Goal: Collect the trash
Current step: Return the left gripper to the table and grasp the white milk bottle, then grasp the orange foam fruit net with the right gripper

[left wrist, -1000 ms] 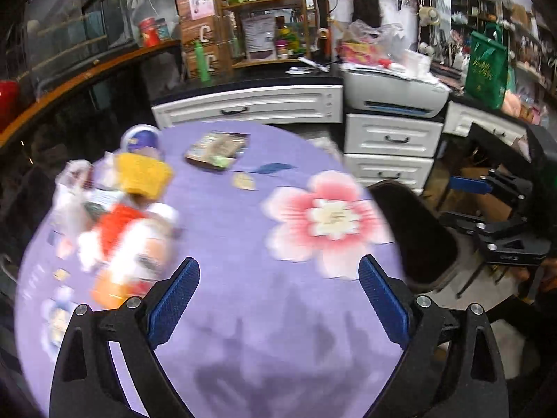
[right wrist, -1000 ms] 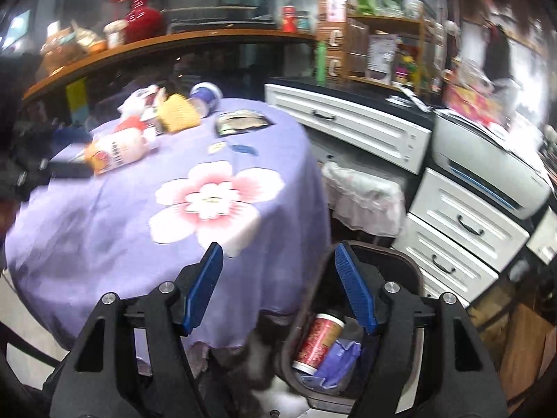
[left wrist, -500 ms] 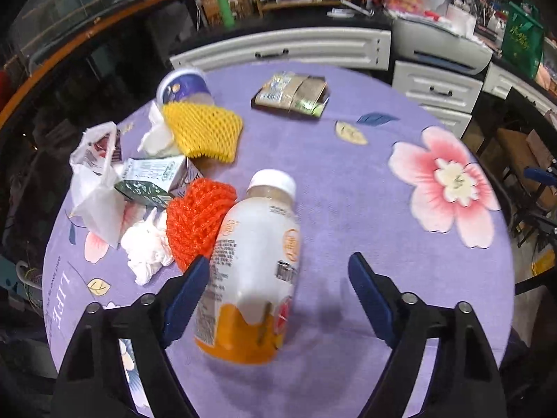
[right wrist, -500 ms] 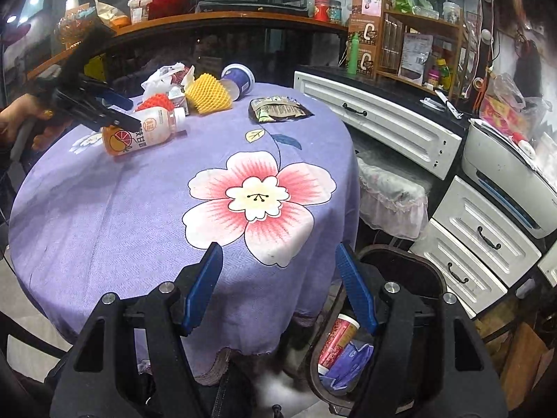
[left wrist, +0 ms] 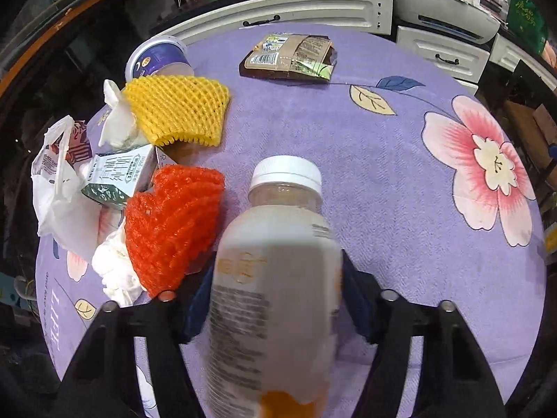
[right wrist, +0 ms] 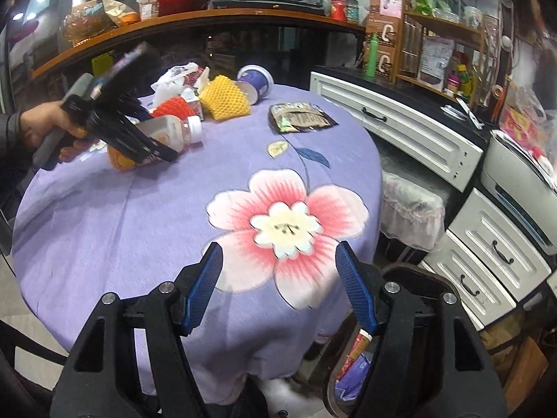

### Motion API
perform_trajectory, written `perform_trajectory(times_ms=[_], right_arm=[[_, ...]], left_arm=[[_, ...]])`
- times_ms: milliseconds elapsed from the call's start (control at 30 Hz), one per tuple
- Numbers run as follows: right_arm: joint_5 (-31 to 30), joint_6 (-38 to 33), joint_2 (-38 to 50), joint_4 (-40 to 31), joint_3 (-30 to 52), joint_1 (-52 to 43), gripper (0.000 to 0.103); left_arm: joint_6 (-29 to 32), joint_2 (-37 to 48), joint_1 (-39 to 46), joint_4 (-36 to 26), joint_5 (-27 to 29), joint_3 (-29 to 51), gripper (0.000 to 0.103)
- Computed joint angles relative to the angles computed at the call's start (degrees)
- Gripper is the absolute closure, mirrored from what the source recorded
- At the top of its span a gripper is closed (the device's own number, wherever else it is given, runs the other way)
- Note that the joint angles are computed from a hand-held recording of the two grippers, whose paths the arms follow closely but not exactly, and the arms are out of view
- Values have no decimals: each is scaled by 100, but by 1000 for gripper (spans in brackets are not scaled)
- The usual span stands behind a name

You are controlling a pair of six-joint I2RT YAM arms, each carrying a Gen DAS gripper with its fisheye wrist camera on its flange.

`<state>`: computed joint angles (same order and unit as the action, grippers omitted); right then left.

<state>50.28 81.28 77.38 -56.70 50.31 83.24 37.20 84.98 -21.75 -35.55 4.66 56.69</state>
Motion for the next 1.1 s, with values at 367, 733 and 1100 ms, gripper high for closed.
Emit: perform_trajectory(times_ms=[367,733,1100], right_arm=[[-326,-1750,-194,1354,8,-822,36],[-2239,-3974,793,3341,854,-2329,36],[-2944,-4909,3486,2439,3969,-3175,38]], left_arm=[[-215,-868,585,45,757,-533,42],[-241,-2832,2860,-745,2703,-1316,42],[858,-2813,5022,-1536,3742,-1323,42]])
